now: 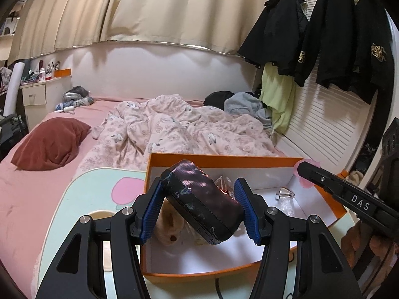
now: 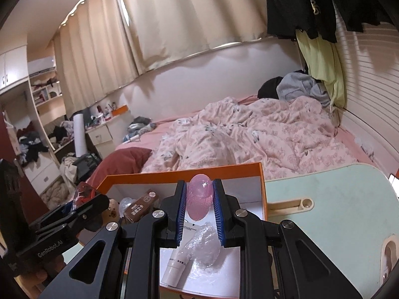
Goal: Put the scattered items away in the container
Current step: 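Lower the dark pouch into the box with the left gripper while the right lowers the pink case in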
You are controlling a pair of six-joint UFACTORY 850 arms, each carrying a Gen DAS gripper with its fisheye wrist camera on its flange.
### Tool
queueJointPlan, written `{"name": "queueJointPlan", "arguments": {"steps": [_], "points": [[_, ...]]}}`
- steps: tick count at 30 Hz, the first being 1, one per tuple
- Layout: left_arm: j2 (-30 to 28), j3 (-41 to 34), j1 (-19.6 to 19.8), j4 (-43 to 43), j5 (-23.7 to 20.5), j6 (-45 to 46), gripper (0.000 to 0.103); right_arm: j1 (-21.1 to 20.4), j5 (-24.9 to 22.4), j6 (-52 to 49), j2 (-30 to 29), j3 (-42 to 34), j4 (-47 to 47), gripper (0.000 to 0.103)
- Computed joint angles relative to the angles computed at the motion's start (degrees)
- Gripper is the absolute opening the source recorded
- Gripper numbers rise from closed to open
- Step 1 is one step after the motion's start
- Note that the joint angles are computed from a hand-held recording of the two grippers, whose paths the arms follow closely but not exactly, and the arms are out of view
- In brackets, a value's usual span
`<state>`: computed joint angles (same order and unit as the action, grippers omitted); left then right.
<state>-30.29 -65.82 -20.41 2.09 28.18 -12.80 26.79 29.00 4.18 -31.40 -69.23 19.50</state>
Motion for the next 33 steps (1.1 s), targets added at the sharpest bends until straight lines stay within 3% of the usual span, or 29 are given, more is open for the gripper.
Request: {"name": "queueJointPlan", "arguments": {"steps": [9,33], "points": [[-0.19,-0.43,0.24,2.69,-0.72,-3.00,0.058,0.22,-0.37,-1.67,-0.27,-0.33,1.35,0.020],[-0.43,-0.81,-0.50,0.06,-1.07,0.05,0.058,0.34,-0.92,-4.46,-1.01,-1.12,3.26,0.020]]}}
